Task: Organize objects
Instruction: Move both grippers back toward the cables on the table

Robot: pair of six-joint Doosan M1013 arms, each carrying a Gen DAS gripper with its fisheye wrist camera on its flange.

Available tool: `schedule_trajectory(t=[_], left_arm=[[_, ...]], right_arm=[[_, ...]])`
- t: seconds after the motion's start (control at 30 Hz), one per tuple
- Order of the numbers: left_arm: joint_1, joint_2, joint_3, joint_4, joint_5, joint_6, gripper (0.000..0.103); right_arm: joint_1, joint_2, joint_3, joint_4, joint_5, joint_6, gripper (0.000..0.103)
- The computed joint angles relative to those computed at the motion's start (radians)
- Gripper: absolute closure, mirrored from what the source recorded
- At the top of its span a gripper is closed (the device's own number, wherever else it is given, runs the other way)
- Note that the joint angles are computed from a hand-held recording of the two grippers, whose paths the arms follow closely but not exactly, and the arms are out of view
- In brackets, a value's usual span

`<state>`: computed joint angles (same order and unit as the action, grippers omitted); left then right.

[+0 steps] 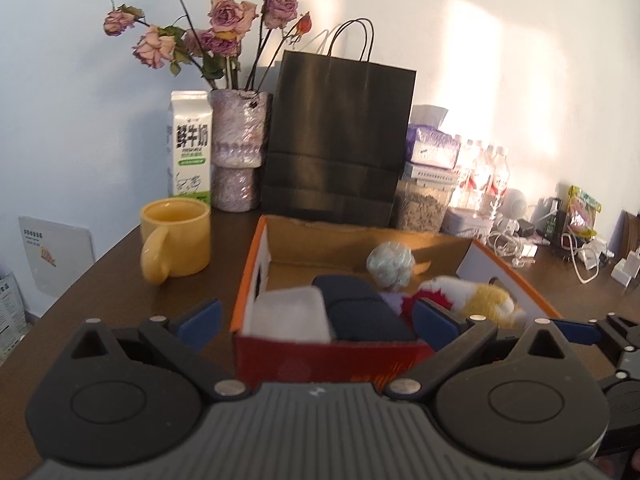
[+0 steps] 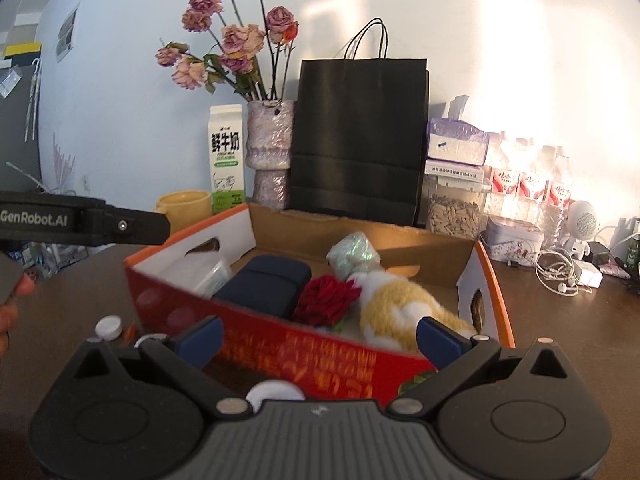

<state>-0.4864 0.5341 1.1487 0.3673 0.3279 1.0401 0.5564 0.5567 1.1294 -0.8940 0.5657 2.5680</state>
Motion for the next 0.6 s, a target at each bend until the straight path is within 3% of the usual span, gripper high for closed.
schedule_trajectory(t=[0.6], left_arm=[[-0.001,-0.118,0.199,0.001,0.04,0.001,0.0]], right_arm=[[0.057,-0.109,0.177,0.063,-0.002,-0.002,0.0]])
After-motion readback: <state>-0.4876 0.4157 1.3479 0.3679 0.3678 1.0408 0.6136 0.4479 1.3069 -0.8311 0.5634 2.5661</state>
